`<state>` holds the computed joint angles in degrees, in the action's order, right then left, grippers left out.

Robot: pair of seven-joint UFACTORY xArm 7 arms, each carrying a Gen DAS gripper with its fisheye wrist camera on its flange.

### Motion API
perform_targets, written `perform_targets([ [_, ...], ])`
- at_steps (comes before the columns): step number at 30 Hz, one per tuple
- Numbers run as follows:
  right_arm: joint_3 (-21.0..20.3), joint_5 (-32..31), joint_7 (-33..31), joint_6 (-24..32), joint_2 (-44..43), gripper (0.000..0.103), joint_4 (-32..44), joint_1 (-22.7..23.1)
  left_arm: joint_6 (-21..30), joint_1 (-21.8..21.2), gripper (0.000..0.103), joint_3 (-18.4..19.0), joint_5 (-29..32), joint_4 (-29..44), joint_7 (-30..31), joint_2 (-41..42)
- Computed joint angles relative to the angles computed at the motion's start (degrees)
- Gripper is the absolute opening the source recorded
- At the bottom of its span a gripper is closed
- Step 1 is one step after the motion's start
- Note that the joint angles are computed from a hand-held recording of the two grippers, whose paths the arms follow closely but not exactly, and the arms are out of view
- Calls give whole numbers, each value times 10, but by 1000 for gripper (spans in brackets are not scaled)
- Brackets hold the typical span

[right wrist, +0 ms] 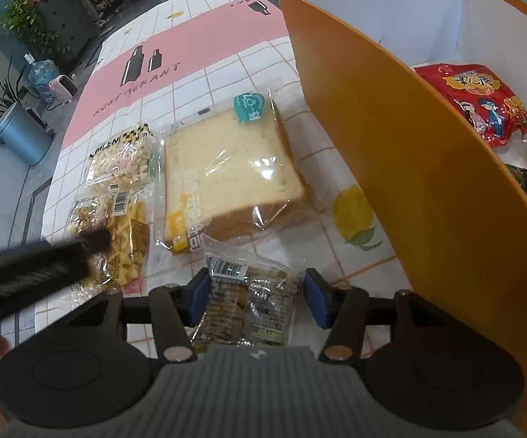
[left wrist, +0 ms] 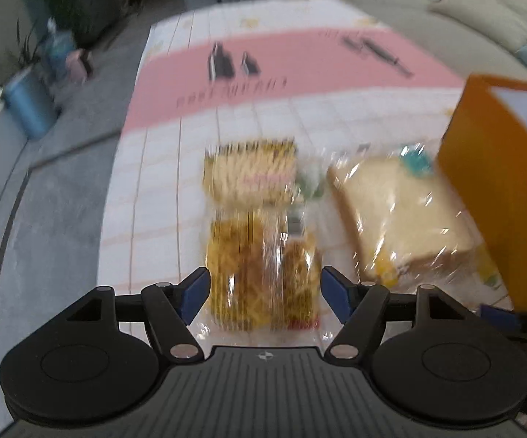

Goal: Organize snacks
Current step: 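Grasp the dark nut packet with right tool while left grasps noodle-cake bag, then lift and carry the nut packet and noodle-cake bag toward the orange box with both tools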

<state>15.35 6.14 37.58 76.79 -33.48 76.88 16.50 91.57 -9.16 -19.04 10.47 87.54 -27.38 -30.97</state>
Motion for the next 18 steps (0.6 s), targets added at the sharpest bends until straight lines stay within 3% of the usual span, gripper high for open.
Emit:
perform_targets([
  [3,1,-2,2,-1,-2,54,-2,0,-9,-4,84,6,-11,-14,-4,1],
  [12,-21,26,-4,-10,-8,54,-12,4,-2,11,99,-37,70,-35,-30,17],
  [18,-21,34,-1,-10,-12,54,-15,2,11,12,103,0,28,-33,-103,16],
])
